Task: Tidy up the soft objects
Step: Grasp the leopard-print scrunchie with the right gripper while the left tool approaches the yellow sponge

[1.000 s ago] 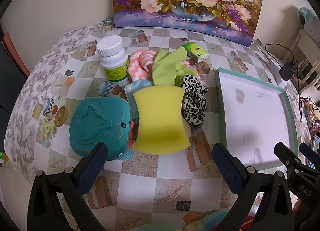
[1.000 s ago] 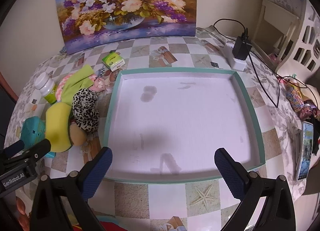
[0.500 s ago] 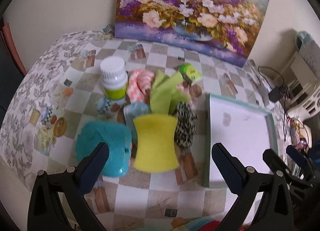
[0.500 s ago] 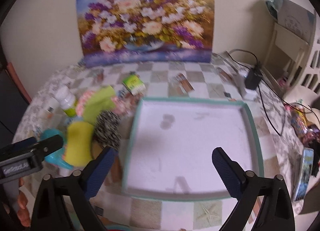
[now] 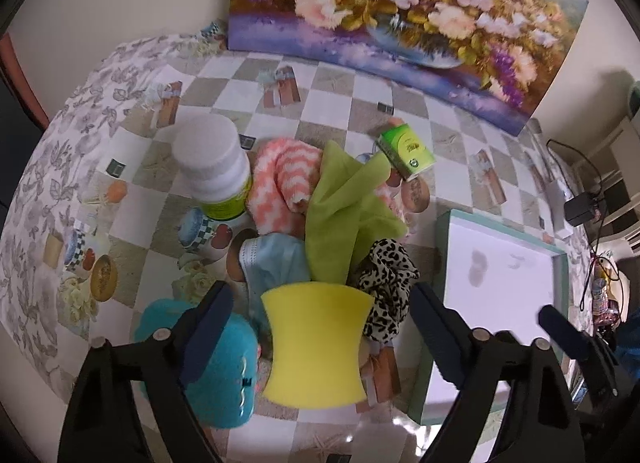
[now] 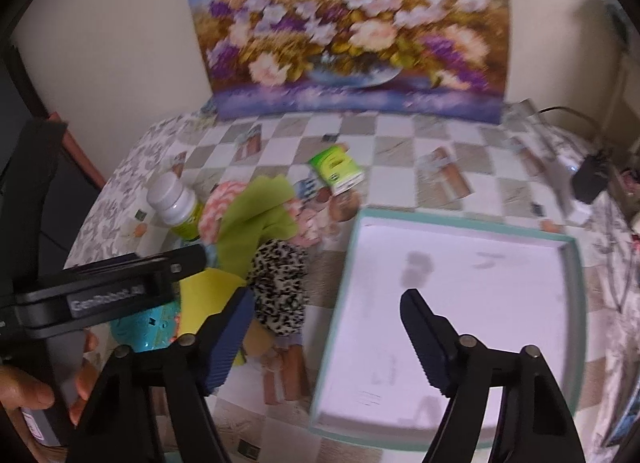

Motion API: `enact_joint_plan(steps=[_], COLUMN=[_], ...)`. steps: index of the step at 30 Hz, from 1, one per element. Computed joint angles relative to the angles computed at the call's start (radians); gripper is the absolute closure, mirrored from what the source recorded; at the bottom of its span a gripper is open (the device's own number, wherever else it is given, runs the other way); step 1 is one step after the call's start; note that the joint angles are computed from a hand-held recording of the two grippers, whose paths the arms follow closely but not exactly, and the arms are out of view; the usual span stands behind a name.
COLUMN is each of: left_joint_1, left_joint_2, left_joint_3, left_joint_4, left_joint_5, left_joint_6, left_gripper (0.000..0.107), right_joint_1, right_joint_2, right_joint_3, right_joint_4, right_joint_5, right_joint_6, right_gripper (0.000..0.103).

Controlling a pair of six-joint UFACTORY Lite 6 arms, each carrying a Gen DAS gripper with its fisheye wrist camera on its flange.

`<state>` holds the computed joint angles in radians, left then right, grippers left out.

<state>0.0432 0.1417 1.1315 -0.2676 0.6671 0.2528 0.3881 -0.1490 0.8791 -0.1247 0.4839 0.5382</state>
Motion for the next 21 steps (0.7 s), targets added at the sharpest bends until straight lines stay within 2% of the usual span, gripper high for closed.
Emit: enact_joint_plan(steps=[6, 12, 16, 21], left_joint_1=[-0.002, -0.003, -0.011, -0.006], left_joint_2=[0.068, 0.112, 0.126, 0.143], left_joint_3=[0.031, 0.057, 0.065, 0.076], left_joint_4=[-0.029, -0.048, -0.055, -0.066], left_joint_5=[-0.005, 0.004, 0.001, 0.005], left_joint_6=[0.017, 0.024, 0.025, 0.031], left_gripper=[0.020, 0.020, 0.020, 0.020], right_joint_1=[-0.026, -0.024, -0.021, -0.009], right_joint_2=[0.163, 0.254, 0.299, 0.361], right_joint_3=[0.045, 0.064, 0.072, 0.094], right_joint_4=[0.223, 0.336, 0.413, 0.442], right_joint_5=[-0.065, -0.103, -0.131, -0.153], right_joint_6=[-0.233, -0.356, -0.422, -0.443], right_gripper=[0.039, 0.045, 0.046, 0.050])
